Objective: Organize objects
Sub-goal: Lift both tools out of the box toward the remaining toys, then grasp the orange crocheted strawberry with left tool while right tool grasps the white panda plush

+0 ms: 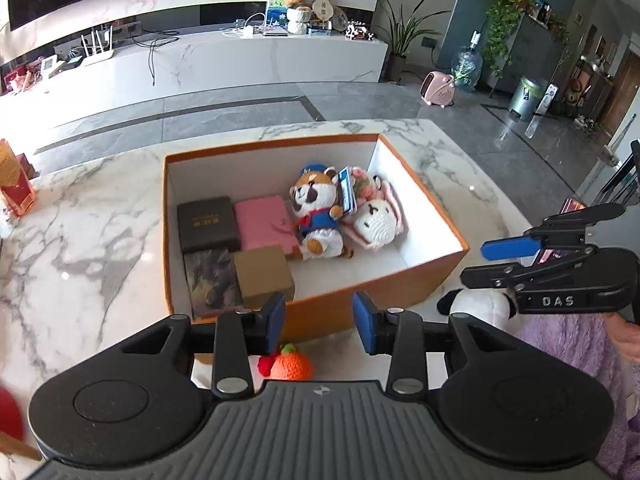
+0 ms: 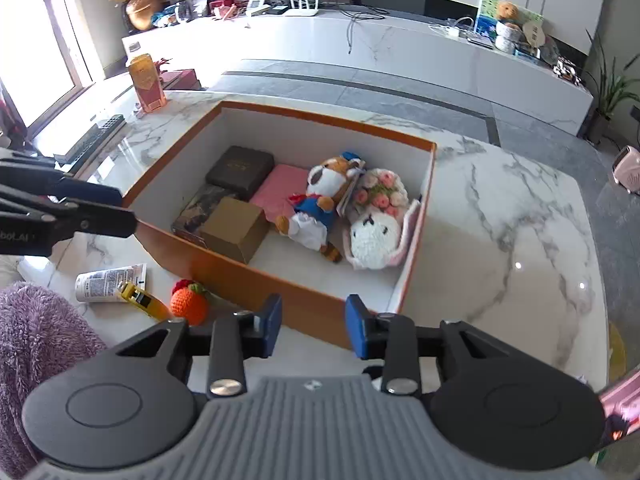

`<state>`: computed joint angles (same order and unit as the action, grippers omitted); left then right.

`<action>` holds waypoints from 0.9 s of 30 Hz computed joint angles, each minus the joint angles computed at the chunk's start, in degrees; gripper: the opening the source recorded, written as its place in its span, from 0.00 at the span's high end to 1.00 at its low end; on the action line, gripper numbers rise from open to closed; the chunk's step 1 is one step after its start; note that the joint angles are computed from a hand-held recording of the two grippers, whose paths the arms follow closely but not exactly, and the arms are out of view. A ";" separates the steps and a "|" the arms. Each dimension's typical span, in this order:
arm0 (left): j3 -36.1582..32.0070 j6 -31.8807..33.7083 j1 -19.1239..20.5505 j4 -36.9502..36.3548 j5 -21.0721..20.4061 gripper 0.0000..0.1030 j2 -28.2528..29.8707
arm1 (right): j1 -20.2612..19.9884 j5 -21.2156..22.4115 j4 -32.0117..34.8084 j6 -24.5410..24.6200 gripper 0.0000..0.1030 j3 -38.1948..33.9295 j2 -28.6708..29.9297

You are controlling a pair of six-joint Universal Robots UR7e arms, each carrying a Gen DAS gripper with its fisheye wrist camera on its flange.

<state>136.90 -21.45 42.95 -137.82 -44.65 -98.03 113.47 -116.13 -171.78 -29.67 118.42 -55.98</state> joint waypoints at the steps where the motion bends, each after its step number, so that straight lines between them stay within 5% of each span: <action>1: 1.32 -1.44 -0.56 0.72 0.58 0.48 -0.90 | -0.54 -0.18 -1.47 0.61 0.53 1.40 -0.48; 12: 8.28 -11.16 -2.03 0.63 5.15 0.39 1.00 | -6.28 -4.61 -12.22 7.83 0.31 9.70 -1.28; 15: 8.27 -11.63 -1.72 1.31 5.79 0.38 2.55 | -7.53 -5.82 -9.73 13.22 0.23 9.18 -1.02; 19: 7.66 -10.80 -0.52 -0.13 5.75 0.38 4.51 | -9.85 -4.30 -3.37 20.70 0.23 7.43 -0.90; 27: 2.79 -12.72 3.15 3.84 6.47 0.39 10.25 | -11.04 -6.13 -3.16 24.01 0.22 4.65 3.02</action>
